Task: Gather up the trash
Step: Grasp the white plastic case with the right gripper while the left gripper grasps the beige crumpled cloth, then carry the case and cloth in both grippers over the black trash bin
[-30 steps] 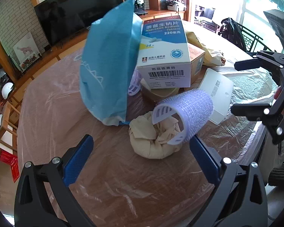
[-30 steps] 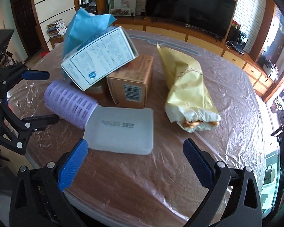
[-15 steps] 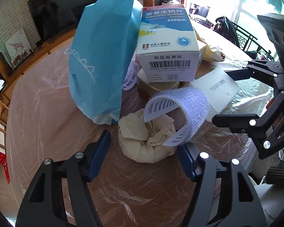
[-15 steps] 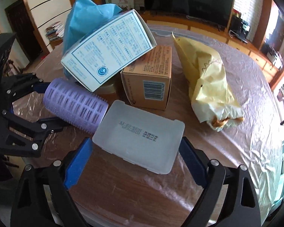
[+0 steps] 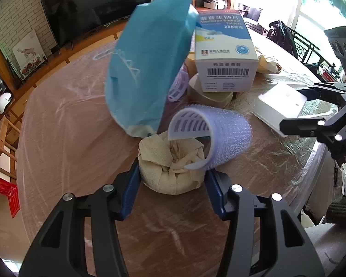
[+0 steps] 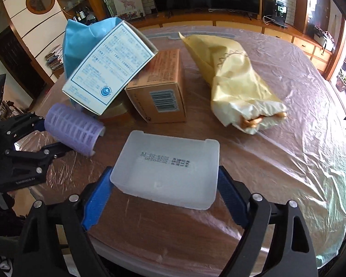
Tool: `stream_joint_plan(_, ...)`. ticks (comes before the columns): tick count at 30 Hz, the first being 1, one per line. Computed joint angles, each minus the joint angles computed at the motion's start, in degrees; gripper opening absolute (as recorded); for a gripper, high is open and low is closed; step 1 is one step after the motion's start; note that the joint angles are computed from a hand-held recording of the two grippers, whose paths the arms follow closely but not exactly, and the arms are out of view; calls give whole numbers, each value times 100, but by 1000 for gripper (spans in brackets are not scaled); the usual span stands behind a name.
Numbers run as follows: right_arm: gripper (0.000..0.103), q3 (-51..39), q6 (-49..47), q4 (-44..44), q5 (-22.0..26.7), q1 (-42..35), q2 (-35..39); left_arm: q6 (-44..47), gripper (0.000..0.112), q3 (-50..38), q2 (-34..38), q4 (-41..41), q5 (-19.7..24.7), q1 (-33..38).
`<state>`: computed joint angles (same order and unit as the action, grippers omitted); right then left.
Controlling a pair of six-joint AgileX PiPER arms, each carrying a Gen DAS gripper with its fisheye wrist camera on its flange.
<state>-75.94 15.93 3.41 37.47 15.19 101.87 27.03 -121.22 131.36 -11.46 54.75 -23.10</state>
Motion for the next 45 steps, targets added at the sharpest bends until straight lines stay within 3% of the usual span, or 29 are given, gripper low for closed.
stream_joint_plan(4, 85, 118, 173, -20, -33, -13, -196, 112, 54, -380, 14, -296, 538, 188)
stream_joint_plan(12, 84, 139, 369, -108, -63, 69, -401, 103, 54, -594, -116, -540, 483, 380)
stream_joint_plan(17, 84, 187, 88, 167, -56, -32, -568, 101, 54, -74, -462, -588, 207, 390)
stream_joint_plan(30, 84, 592, -1732, 2533, -5, -902, -901, -201, 54, 1464, -1280, -854, -525, 322)
stream_joint_plan(45, 84, 759, -2593, 3137, 688, -1071, -1718, -535, 52, 2586, -2115, -856, -1123, -81)
